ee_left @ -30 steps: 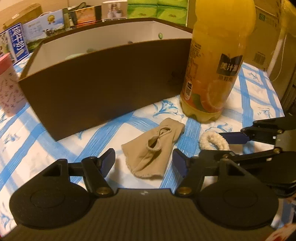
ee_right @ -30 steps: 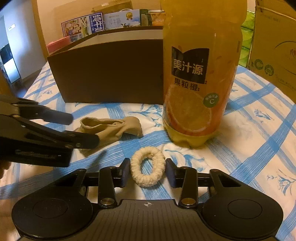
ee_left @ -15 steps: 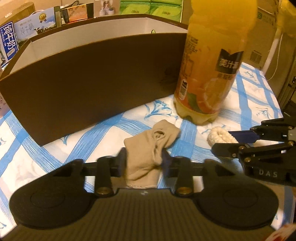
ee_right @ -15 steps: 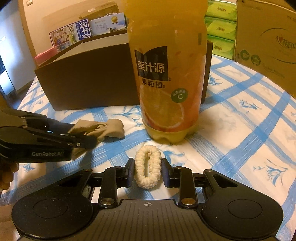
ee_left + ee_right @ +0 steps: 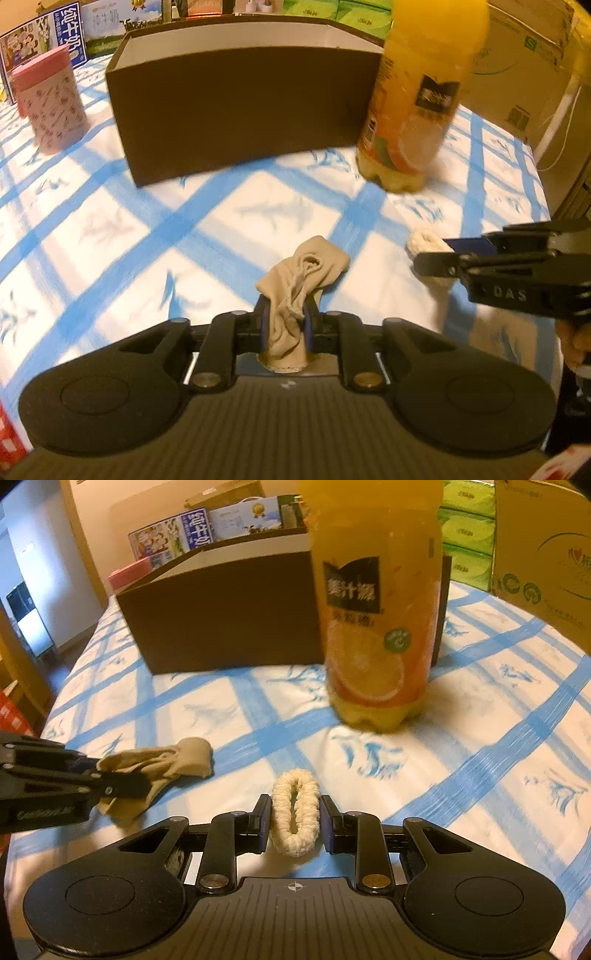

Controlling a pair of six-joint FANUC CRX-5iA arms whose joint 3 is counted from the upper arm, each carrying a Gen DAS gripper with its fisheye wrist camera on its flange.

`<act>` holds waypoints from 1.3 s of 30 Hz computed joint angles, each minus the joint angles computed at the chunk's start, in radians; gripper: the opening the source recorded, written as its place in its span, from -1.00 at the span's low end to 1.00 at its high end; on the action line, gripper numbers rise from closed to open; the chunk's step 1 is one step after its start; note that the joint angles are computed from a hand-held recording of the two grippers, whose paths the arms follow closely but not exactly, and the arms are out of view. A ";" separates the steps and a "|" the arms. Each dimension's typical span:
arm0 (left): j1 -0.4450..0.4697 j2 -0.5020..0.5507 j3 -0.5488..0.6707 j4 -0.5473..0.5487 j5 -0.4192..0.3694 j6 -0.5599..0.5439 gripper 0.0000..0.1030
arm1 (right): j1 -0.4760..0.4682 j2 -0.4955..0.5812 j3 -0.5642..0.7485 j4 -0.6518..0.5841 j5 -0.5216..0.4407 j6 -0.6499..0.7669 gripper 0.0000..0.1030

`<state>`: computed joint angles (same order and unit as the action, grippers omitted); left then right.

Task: Organize soft objects
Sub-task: 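Close the left tool on the beige sock while the right grasps the cream ring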

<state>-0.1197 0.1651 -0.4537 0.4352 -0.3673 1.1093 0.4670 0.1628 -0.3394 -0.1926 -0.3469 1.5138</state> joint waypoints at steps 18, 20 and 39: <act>-0.026 0.074 0.069 -0.027 0.015 -0.001 -0.21 | 0.048 -0.011 -0.054 0.127 0.034 -0.107 -0.19; -0.027 0.073 0.071 -0.039 0.011 0.005 -0.32 | 0.044 -0.010 -0.047 0.110 0.028 -0.097 -0.19; -0.032 0.054 0.070 -0.064 0.003 0.033 -0.76 | 0.058 -0.018 -0.097 0.215 0.079 -0.167 -0.36</act>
